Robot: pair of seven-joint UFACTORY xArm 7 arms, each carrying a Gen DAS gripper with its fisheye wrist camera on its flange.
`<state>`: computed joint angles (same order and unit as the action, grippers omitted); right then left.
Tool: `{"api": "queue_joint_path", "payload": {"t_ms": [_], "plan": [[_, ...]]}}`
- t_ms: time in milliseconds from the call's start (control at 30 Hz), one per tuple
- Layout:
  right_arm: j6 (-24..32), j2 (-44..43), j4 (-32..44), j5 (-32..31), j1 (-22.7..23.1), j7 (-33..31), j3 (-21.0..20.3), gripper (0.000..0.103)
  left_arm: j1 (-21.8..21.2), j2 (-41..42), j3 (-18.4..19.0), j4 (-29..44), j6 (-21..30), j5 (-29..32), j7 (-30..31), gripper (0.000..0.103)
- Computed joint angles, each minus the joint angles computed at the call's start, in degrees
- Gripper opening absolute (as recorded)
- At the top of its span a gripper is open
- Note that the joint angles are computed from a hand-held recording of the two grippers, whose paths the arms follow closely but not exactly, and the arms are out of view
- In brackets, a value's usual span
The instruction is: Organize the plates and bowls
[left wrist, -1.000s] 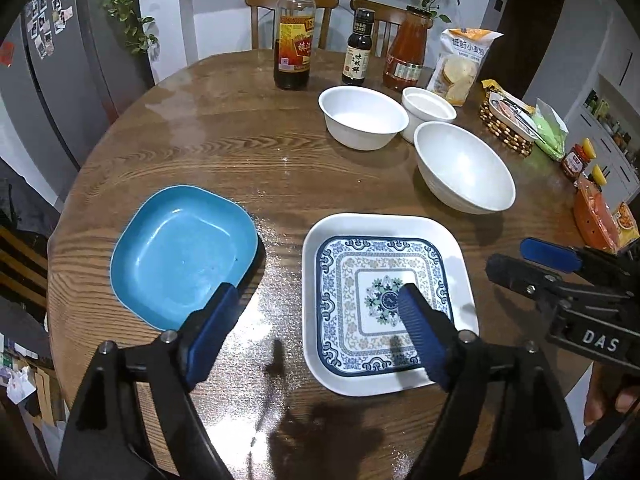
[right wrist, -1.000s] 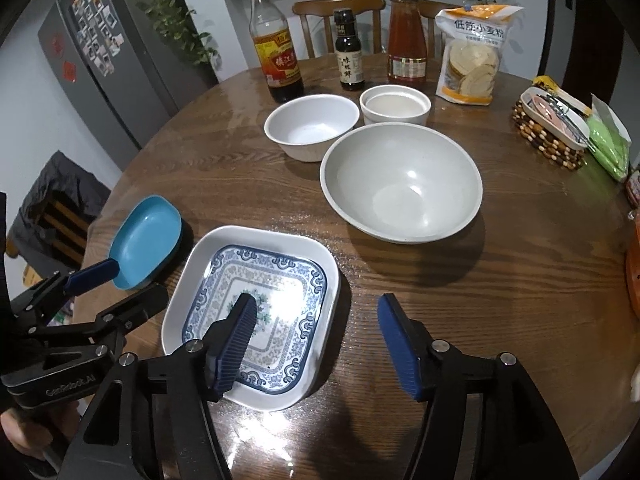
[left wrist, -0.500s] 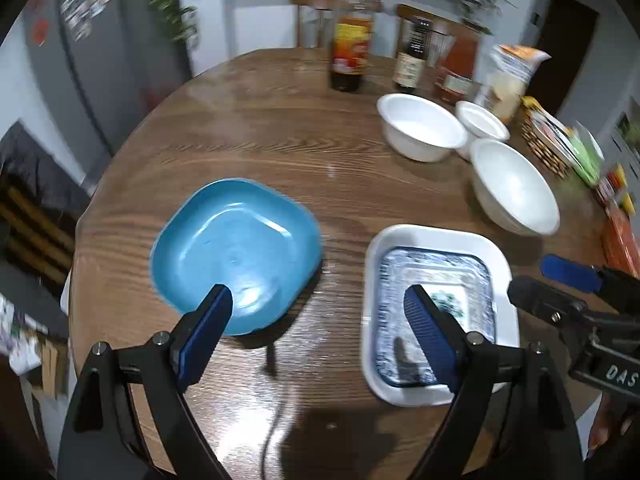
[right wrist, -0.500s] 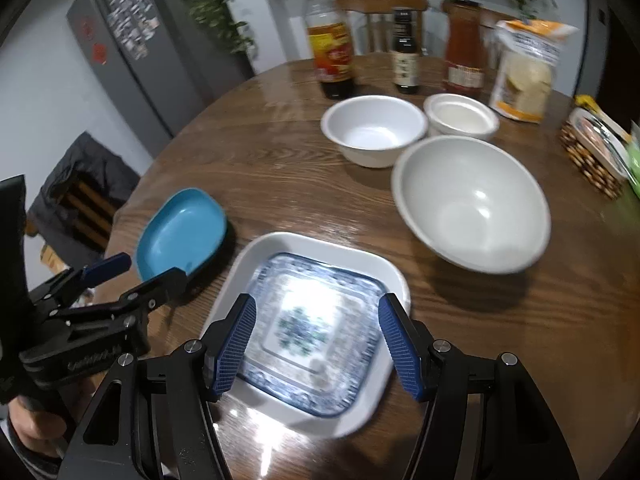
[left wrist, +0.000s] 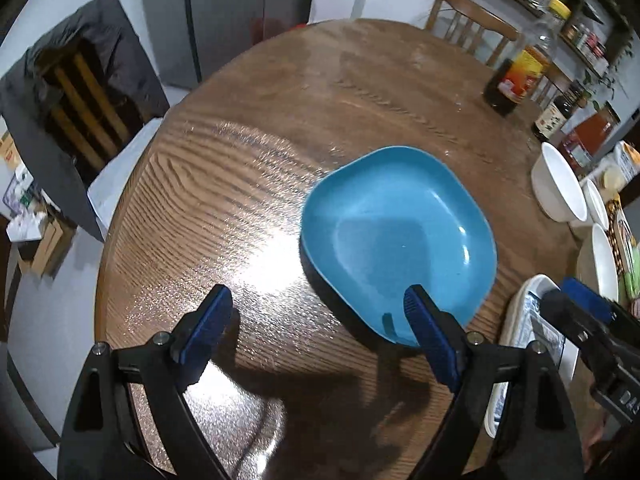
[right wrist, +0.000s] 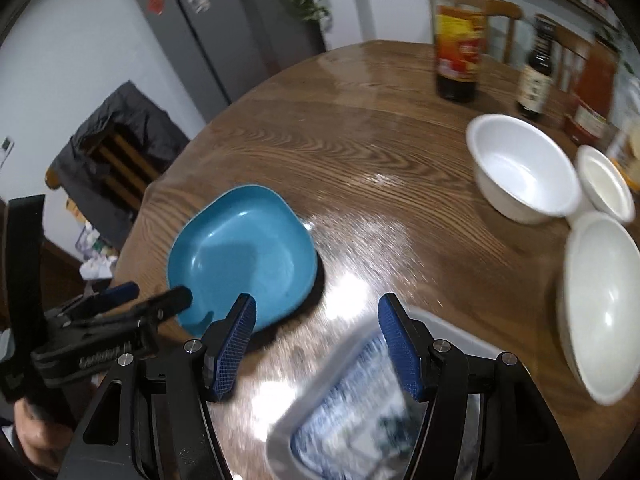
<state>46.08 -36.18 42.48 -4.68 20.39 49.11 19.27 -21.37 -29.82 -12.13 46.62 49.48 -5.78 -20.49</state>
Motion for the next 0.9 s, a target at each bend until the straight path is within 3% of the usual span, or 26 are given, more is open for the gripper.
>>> {"api": "queue_joint_path", "payload": {"t_ms": [233,333,433,500,567,700,767,900], "plan": [[-1.38,9.71,4.21,-1.37,-0.3,-2.78,-1.03,0.064,-0.12,3.8,0.58,1.1,-1.32,-1.11,0.15,0.084],[-2.25,11.57,4.73,-0.44,0.75,-4.66,-2.27,0.052,-0.17,4.63,0.4,1.5,-1.68,-0.77,0.64,0.077],[-2.58,12.77,5.06,0.35,1.29,-5.65,-2.83,0.038,-0.77,4.57,1.16,1.25,-2.18,-2.0,2.07,0.064],[-2.44,13.13,5.41,-0.04,1.32,-5.68,-2.66,0.026,-0.93,4.73,1.17,1.37,-2.55,-2.06,3.0,0.047],[-2.09,13.25,5.62,-0.5,1.25,-5.45,-2.43,0.023,-1.15,5.06,1.13,1.53,-2.87,-2.11,3.98,0.034],[-1.29,12.58,5.29,-1.79,0.58,-3.11,-1.95,0.016,-0.8,4.94,0.66,1.01,-3.97,-1.14,4.36,0.025],[-1.16,11.24,4.38,-1.73,0.48,-1.78,-1.97,0.012,-0.97,4.8,1.13,0.7,-4.28,-1.62,5.08,0.015],[-0.65,8.68,3.67,-2.14,0.32,-0.44,-1.48,0.011,-1.22,4.75,1.77,0.86,-3.97,-3.1,6.28,0.014]]}}
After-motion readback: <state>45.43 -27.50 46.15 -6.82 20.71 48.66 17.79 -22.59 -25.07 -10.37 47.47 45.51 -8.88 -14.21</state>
